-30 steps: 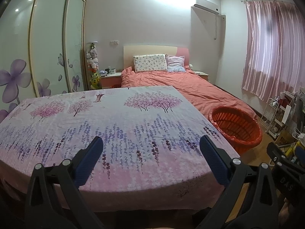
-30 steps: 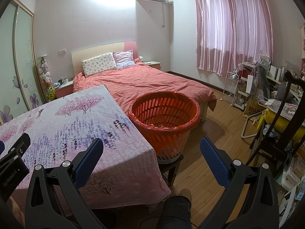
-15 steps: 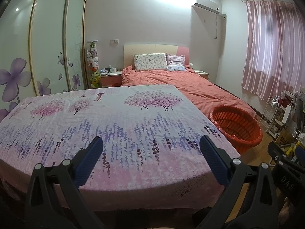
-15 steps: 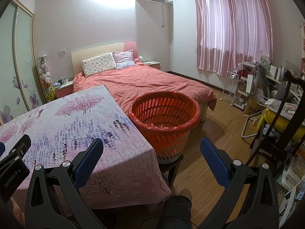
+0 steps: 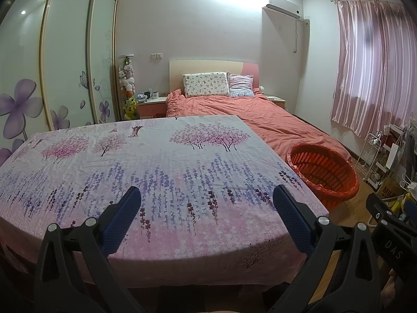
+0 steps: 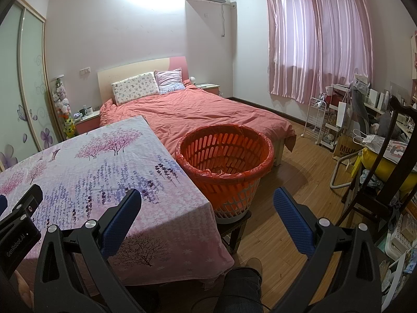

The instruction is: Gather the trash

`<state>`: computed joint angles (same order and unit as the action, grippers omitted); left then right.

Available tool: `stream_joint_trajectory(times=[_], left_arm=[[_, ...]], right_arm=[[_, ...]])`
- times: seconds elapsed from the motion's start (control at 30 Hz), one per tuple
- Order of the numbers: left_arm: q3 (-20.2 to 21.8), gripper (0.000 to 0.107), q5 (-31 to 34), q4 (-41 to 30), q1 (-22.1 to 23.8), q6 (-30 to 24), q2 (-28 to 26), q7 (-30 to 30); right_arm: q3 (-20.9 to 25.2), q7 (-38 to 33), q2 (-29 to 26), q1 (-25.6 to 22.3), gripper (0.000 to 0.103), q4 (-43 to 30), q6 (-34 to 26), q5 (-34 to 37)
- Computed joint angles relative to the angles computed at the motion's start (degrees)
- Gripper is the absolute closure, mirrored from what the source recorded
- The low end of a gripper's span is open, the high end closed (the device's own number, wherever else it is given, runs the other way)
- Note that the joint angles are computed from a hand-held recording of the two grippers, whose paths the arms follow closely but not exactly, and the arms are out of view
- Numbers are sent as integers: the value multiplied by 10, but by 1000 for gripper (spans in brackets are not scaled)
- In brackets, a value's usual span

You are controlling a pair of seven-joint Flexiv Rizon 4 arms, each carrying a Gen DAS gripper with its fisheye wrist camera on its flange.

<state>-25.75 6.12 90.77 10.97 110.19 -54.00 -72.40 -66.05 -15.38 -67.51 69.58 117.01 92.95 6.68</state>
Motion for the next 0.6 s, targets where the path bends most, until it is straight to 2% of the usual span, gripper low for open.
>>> stream_joint_trajectory(times=[0.6], left_arm=[[9,8,-5,1,-5,-1,0,-2]], right_arm=[[0,-1,1,0,3,0,-1,-1]])
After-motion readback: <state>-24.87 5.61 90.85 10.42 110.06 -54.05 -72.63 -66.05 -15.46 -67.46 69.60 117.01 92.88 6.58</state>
